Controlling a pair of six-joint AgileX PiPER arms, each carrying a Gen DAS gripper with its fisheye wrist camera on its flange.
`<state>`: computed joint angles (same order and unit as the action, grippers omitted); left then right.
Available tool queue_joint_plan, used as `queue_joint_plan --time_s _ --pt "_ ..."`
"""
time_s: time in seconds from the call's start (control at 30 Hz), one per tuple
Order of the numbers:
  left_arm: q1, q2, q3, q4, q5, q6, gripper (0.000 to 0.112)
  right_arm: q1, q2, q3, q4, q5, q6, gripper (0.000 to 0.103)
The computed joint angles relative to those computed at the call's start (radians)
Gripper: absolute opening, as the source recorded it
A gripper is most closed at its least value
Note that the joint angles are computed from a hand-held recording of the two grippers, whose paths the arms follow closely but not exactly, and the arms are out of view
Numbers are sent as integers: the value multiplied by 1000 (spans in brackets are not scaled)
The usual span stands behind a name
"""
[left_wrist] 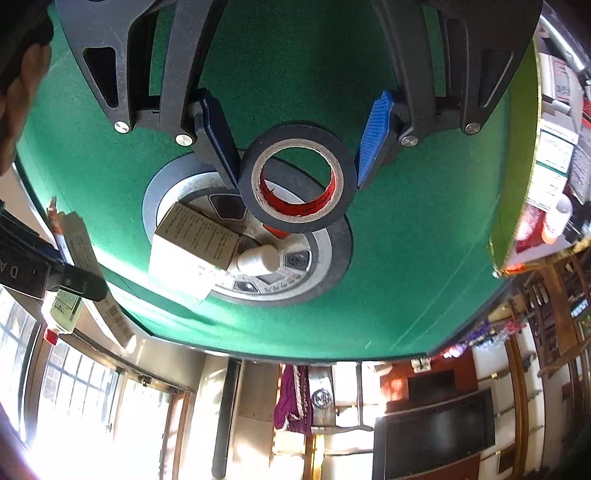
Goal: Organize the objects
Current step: 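Grasp the black-and-red tape roll with the left tool while the right grasps the ointment tube box, then carry the tape roll and ointment tube box over the white tray with both tools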
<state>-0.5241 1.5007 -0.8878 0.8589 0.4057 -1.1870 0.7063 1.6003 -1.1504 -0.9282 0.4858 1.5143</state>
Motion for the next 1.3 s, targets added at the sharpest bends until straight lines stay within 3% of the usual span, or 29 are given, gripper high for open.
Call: queue_joint_plan --time_s 0.3,0.73,0.83,1.3 --pt "-44 -27 17 191 125 -194 63 15 45 -11 2 -99 -71 29" --pt "-175 -225 173 328 334 -349 63 110 46 -10 -55 -158 -49 29" --pt "-173 -279 204 327 362 -348 63 131 61 -18 -38 -187 -65 29" --pt "-118 -503 330 310 395 -322 63 243 130 -80 -49 -159 -80 29"
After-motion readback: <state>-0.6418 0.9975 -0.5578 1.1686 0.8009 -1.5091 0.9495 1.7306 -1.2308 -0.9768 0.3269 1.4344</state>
